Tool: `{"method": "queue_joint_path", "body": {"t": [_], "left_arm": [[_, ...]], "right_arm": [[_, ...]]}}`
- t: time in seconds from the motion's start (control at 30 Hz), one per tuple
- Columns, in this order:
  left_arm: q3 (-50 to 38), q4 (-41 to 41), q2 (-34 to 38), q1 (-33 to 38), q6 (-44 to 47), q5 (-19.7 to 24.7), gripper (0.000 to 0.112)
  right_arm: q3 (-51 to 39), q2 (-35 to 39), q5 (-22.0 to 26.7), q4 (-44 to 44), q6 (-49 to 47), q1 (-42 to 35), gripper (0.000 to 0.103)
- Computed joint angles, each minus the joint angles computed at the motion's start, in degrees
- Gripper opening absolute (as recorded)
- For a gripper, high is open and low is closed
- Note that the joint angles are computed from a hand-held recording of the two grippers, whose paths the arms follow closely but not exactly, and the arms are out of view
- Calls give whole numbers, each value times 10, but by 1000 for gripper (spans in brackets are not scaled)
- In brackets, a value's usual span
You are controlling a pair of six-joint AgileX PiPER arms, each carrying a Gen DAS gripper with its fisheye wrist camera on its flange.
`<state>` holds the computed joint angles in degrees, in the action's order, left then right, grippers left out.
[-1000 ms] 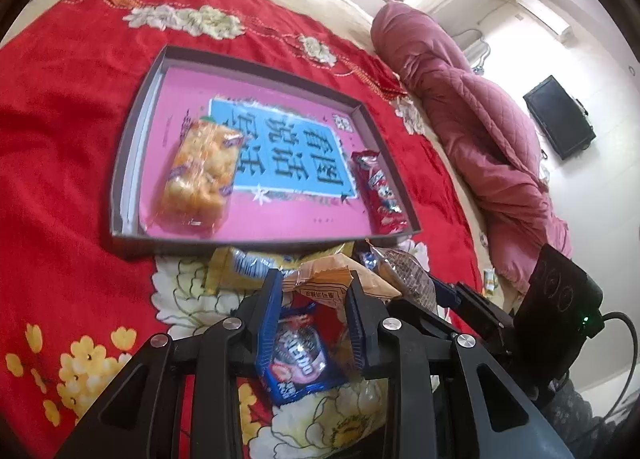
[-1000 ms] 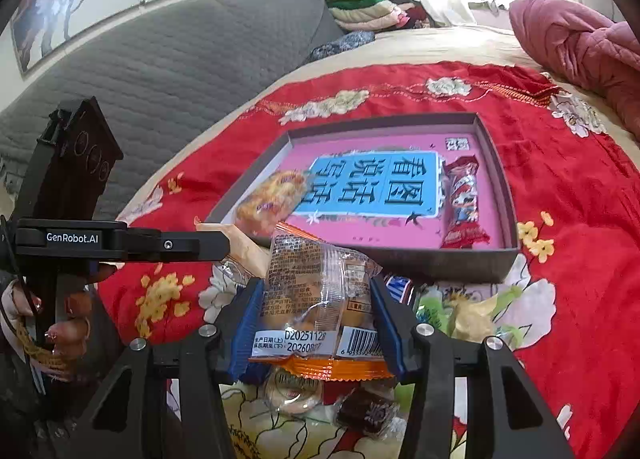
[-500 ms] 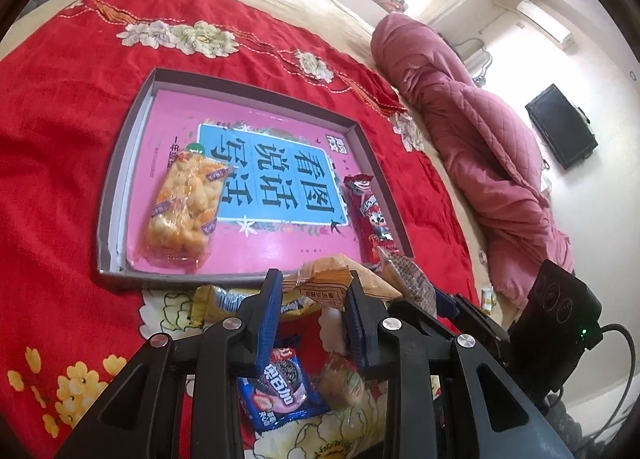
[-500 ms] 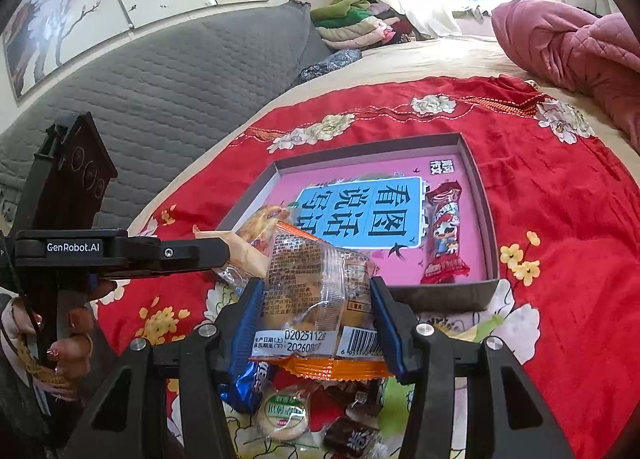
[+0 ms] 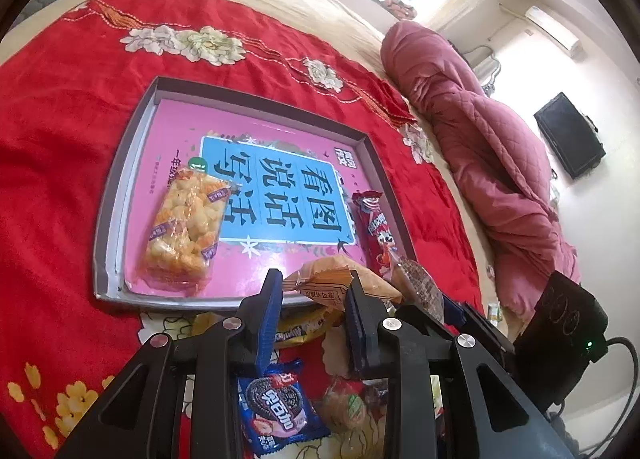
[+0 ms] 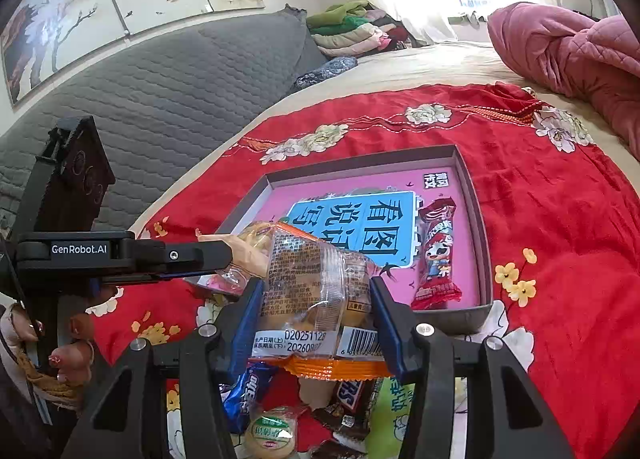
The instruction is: Organize snacks
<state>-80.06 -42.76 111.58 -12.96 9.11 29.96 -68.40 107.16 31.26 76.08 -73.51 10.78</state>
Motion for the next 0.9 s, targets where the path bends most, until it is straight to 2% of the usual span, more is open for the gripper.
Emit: {"method": "queue_joint_path", "body": {"t": [0.3, 0.9], "left_arm": [[-17, 27, 16, 6, -33, -1, 32], [-42, 73, 43, 10, -90, 0, 32]], "right_arm": [[-27, 25, -1, -12, 25, -10, 52], [-77, 63, -49, -52, 31, 22, 53]]}}
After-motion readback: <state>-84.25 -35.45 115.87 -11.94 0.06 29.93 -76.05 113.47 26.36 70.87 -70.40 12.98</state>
